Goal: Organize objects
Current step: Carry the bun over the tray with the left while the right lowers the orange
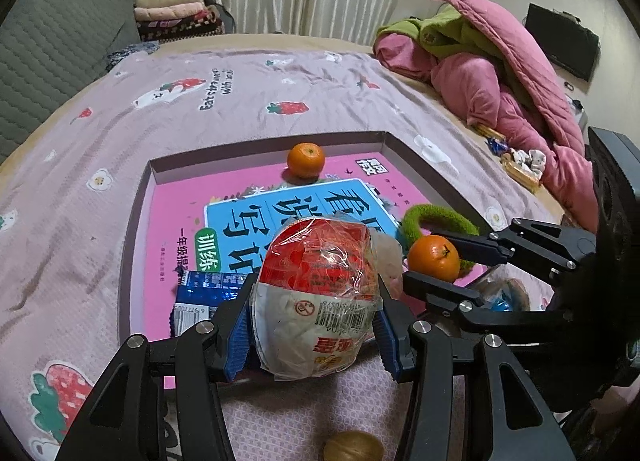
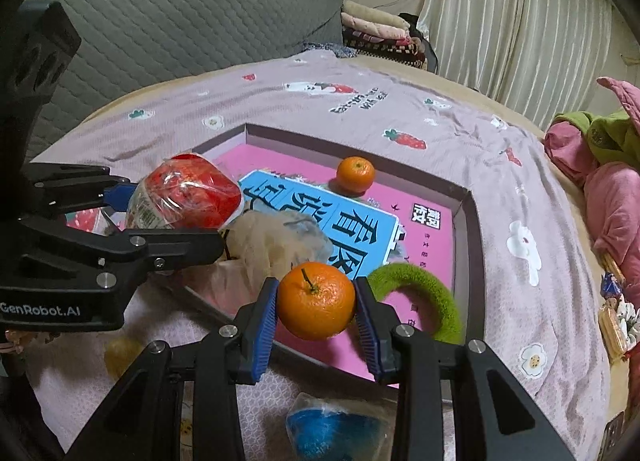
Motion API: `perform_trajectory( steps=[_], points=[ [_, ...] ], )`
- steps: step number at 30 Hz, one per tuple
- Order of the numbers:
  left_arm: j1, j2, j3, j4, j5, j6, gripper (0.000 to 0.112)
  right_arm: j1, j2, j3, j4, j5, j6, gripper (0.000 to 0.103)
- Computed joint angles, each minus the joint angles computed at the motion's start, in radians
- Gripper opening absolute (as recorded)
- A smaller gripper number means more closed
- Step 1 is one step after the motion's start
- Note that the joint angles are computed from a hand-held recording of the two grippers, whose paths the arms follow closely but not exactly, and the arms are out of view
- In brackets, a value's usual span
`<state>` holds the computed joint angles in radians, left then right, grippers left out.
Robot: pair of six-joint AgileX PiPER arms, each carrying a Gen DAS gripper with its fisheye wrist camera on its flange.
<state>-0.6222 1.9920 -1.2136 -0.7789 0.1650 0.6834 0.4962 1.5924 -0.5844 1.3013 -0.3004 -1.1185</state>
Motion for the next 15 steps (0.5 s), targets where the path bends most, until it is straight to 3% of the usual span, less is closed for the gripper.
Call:
perform_trajectory(
  steps=[15],
  points=[
    [-0.016,0.037,-0.028,0.087,-0.016,-0.094,0.054,-0.043,0.050,-0.046,0.056,0.036,-0.064,0.038]
  ],
)
